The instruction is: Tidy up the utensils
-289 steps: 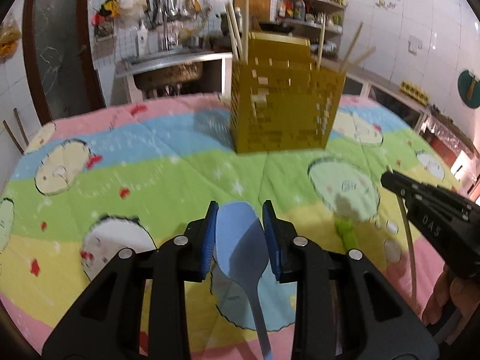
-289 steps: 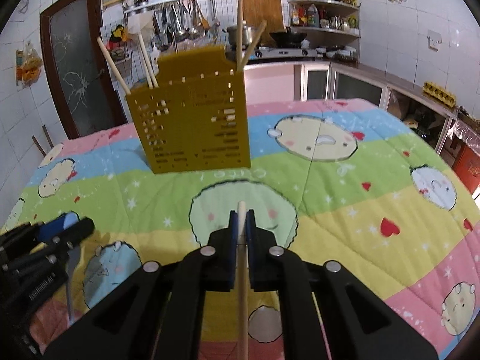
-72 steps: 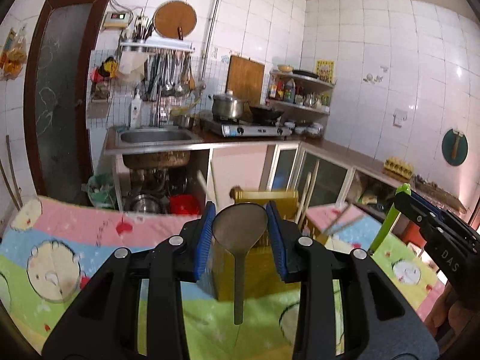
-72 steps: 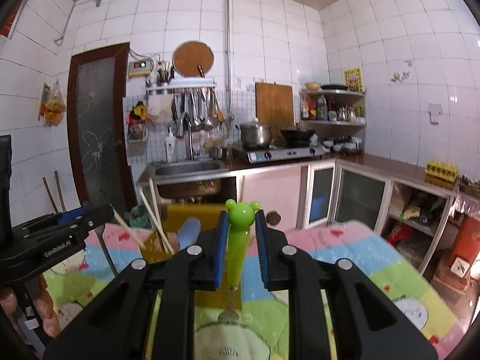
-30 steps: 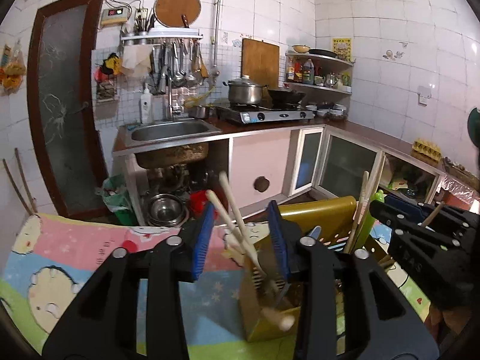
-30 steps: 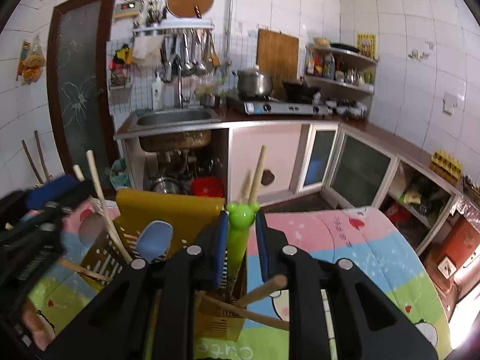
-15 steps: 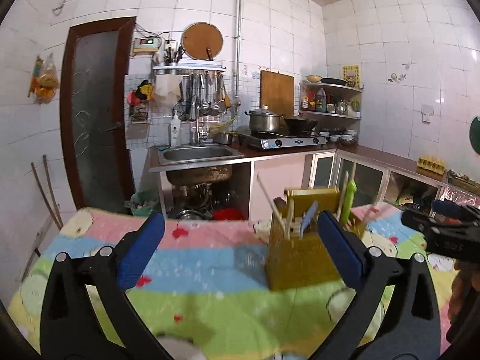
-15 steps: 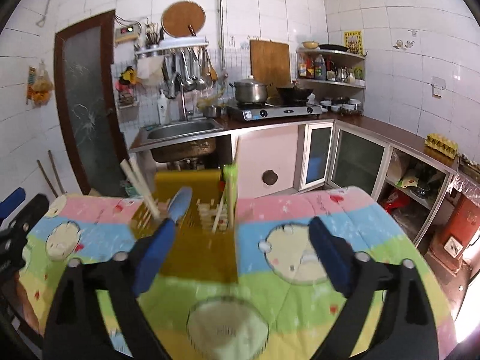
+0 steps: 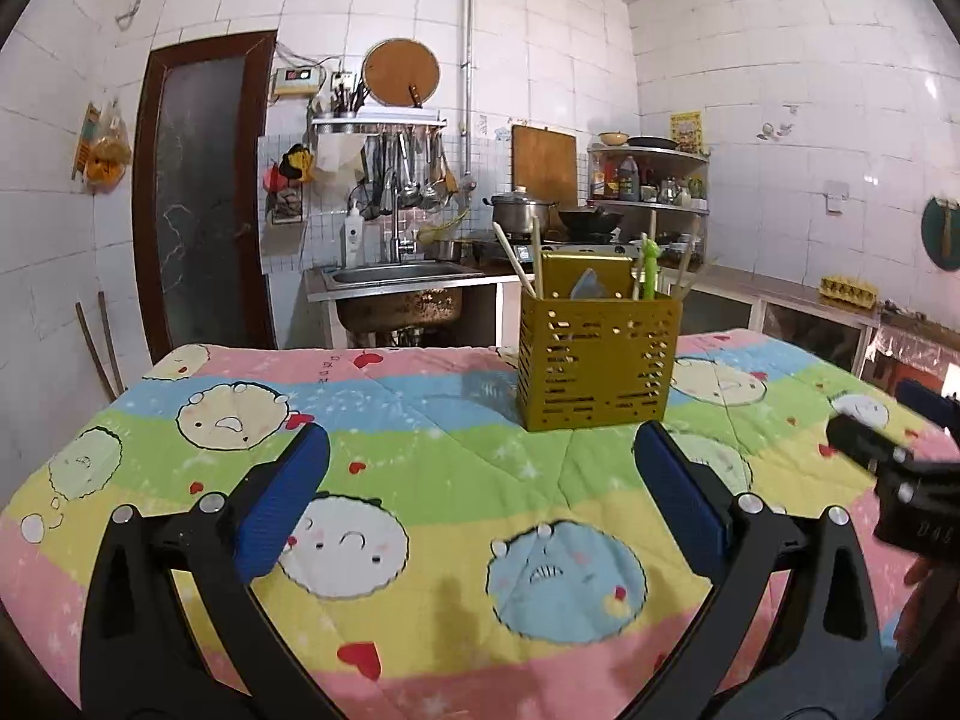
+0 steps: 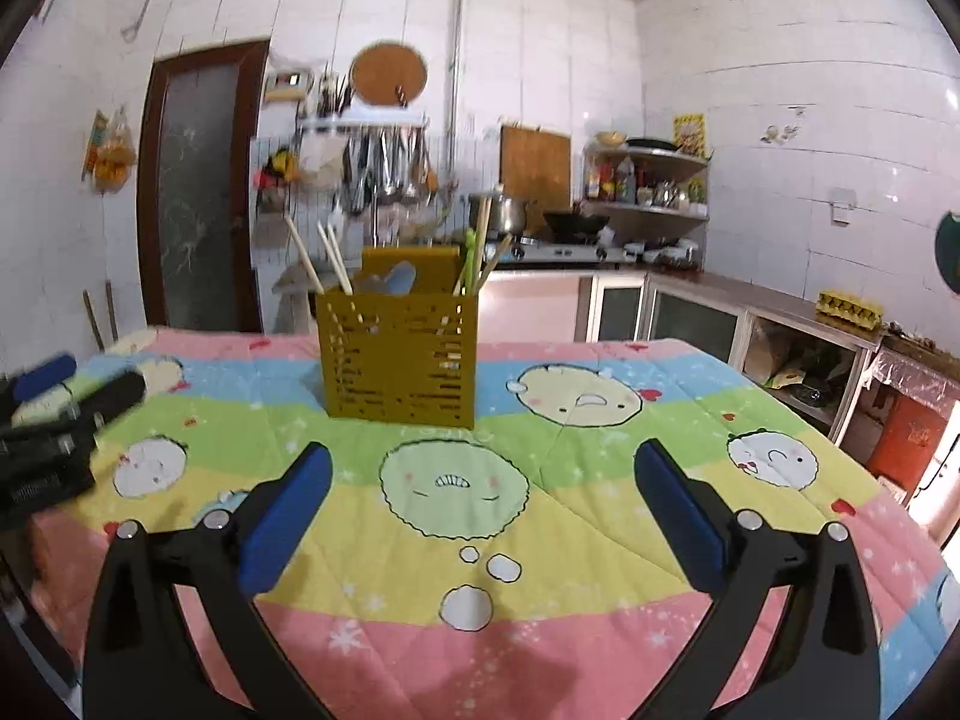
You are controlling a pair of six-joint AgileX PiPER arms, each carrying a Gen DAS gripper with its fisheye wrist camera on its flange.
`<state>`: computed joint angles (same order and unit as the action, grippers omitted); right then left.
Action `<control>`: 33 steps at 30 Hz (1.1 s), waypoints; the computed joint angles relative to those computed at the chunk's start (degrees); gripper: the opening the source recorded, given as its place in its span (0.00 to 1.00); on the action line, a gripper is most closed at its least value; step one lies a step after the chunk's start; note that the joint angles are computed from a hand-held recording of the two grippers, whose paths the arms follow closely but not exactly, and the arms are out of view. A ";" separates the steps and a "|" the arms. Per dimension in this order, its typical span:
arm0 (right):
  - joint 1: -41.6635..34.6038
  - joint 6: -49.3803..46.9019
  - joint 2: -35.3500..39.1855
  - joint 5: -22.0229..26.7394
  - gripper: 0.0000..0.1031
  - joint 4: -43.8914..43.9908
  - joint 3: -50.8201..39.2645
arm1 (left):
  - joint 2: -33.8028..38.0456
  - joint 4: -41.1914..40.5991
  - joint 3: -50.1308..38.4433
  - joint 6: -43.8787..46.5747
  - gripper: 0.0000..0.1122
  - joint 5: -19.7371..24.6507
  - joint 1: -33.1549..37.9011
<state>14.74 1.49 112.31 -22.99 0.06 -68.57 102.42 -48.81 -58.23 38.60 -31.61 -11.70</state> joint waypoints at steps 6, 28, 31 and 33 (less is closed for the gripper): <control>0.93 -2.15 0.81 -2.94 0.96 1.13 1.49 | 1.37 0.83 2.29 -0.95 0.88 -5.14 -1.86; 0.04 1.59 -0.29 -8.99 0.96 -1.25 6.55 | 1.30 6.76 3.64 -6.73 0.88 -3.98 -0.96; 0.03 1.51 -0.40 -9.57 0.96 -1.12 6.97 | 1.17 7.60 4.02 -7.59 0.88 -4.24 -0.79; -0.03 1.79 -0.44 -9.82 0.96 -1.11 7.20 | 1.16 7.69 4.12 -7.83 0.88 -4.44 -0.88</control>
<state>14.70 3.29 111.87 -32.82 -1.05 -61.37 103.58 -41.11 -54.11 30.77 -36.05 -12.58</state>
